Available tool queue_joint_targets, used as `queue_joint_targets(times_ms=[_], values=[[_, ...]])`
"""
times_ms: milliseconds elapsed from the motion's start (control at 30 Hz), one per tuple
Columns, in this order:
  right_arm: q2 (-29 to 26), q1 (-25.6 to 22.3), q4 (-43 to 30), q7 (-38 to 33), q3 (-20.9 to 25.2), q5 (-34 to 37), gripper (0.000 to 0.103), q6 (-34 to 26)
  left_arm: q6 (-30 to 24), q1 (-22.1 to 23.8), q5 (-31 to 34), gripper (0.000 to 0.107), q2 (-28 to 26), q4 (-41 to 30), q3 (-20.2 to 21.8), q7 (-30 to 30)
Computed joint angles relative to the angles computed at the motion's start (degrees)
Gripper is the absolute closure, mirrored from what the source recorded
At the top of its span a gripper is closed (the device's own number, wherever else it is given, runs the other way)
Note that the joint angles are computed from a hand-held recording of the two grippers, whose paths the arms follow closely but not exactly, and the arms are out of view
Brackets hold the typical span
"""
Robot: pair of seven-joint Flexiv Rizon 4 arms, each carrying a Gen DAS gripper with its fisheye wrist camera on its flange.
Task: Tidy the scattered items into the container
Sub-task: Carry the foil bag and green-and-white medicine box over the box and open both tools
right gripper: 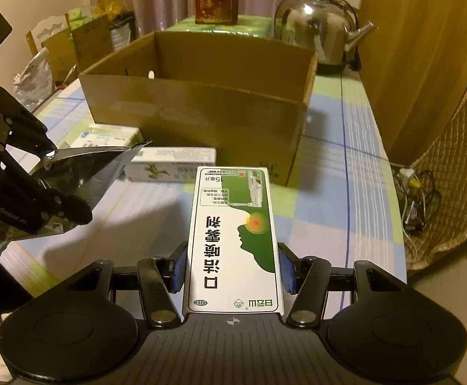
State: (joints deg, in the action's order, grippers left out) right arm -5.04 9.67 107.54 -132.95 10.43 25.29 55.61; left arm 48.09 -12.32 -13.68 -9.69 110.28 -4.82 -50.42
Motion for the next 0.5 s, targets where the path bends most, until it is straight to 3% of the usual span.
queue_joint_targets(times_ms=[500], values=[[0.4,1.5,-3.0,-1.6,0.4,1.7,0.051,0.0,-0.2,0.4,0.5,0.066,1.4,-1.6,0.4,-1.7]])
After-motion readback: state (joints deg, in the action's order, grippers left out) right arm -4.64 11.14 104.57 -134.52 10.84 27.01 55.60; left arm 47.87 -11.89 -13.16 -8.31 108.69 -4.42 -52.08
